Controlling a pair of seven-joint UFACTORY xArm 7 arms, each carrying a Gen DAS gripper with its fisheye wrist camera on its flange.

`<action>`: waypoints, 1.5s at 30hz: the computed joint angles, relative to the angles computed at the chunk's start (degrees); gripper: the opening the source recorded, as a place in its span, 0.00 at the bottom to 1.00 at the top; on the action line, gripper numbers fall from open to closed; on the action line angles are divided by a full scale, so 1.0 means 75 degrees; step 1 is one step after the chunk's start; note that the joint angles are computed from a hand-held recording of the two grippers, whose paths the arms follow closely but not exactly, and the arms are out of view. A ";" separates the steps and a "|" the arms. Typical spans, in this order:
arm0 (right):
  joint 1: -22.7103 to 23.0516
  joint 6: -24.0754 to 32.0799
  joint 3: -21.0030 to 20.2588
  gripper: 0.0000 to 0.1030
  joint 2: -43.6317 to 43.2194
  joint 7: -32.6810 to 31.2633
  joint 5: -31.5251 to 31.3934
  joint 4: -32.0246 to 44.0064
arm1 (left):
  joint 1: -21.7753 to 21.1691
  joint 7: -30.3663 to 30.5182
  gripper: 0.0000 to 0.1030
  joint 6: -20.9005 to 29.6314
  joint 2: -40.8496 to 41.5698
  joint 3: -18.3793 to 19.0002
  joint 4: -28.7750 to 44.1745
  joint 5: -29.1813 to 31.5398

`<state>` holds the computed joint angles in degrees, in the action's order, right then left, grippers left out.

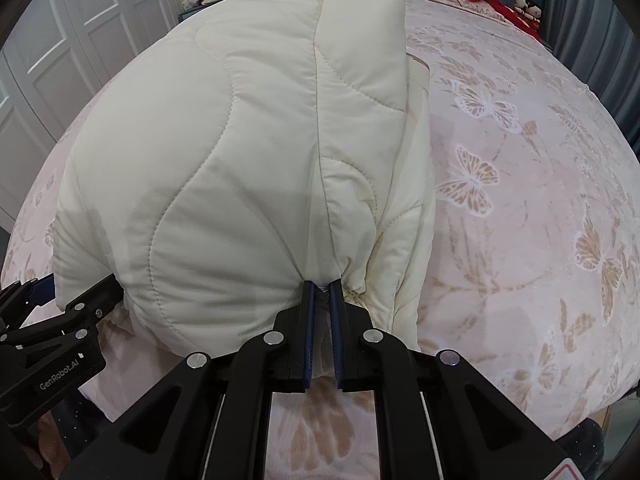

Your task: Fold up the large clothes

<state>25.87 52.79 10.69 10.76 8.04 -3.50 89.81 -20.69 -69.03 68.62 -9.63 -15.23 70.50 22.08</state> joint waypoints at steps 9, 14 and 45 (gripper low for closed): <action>-0.0061 0.0115 0.0003 0.08 0.0090 -0.0051 0.0275 0.0142 | -0.0030 0.0027 0.69 0.0204 0.0089 -0.0004 0.0149 0.0013; -0.0052 0.0204 -0.0001 0.08 0.0080 -0.0062 0.0279 0.0193 | -0.0122 0.0002 0.69 0.0569 0.0275 -0.0054 0.0448 0.0107; -0.0712 0.0325 -0.0048 0.43 0.0104 -0.0263 0.2058 0.1446 | 0.0451 -0.0320 0.75 0.1094 -0.0658 -0.0378 0.1023 0.0223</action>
<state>20.53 55.23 10.34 11.55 6.07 11.93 100.65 -17.31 -71.43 76.82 -14.57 -18.07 78.17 23.75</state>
